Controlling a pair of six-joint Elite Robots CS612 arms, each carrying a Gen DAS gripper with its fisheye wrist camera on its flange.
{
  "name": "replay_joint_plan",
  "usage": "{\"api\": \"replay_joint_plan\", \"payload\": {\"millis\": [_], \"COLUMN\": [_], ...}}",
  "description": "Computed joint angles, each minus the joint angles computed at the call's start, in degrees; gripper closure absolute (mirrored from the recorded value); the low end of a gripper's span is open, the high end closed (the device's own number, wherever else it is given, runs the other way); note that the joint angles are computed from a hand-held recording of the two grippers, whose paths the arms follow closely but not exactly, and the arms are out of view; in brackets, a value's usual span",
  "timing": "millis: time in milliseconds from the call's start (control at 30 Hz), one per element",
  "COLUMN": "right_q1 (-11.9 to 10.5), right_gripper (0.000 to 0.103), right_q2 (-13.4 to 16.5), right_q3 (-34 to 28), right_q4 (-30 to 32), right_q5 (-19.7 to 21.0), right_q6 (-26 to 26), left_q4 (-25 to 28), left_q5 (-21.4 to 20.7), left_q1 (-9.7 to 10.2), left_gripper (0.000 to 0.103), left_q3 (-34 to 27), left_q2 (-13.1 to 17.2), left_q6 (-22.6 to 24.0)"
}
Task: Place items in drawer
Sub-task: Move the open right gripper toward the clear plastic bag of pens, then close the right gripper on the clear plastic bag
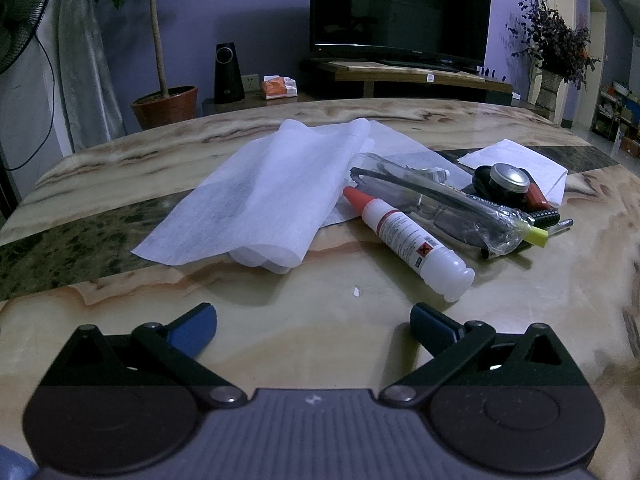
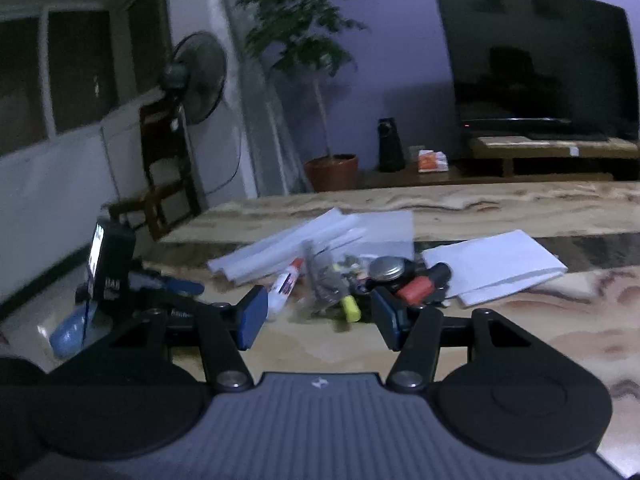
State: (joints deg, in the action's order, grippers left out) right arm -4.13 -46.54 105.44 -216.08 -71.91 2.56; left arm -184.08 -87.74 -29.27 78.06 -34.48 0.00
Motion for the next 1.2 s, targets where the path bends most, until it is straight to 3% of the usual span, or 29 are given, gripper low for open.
{"api": "replay_joint_plan", "payload": {"millis": [233, 433, 667, 1133, 1200], "right_q1": [1.10, 2.30, 2.72, 4.18, 4.27], "right_gripper": [0.043, 0.043, 0.043, 0.044, 0.048], "right_q2": [1.15, 2.75, 4.22, 6.59, 6.75], "right_q3": [-2.07, -5.66, -9.16, -13.97, -14.31], "right_q4": [3.18, 6.20, 9.36, 15.22, 16.15], "right_q5": [-1.43, -3.33, -4.07, -7.06, -7.50], "right_q6": [-0.33, -7.01, -7.31, -12.87, -13.83], "left_q4": [0.01, 0.01, 0.01, 0.03, 0.03], "left_q5": [0.00, 0.00, 0.00, -0.01, 0.00], "left_q1": [0.01, 0.01, 0.01, 0.00, -0.01], "left_gripper": [0.000, 0.000, 0.000, 0.000, 0.000], "left_q3": [-0.01, -0.01, -0.01, -0.02, -0.02], "left_q2": [0.01, 0.01, 0.01, 0.00, 0.01], "left_q6": [0.00, 0.00, 0.00, -0.01, -0.02]}}
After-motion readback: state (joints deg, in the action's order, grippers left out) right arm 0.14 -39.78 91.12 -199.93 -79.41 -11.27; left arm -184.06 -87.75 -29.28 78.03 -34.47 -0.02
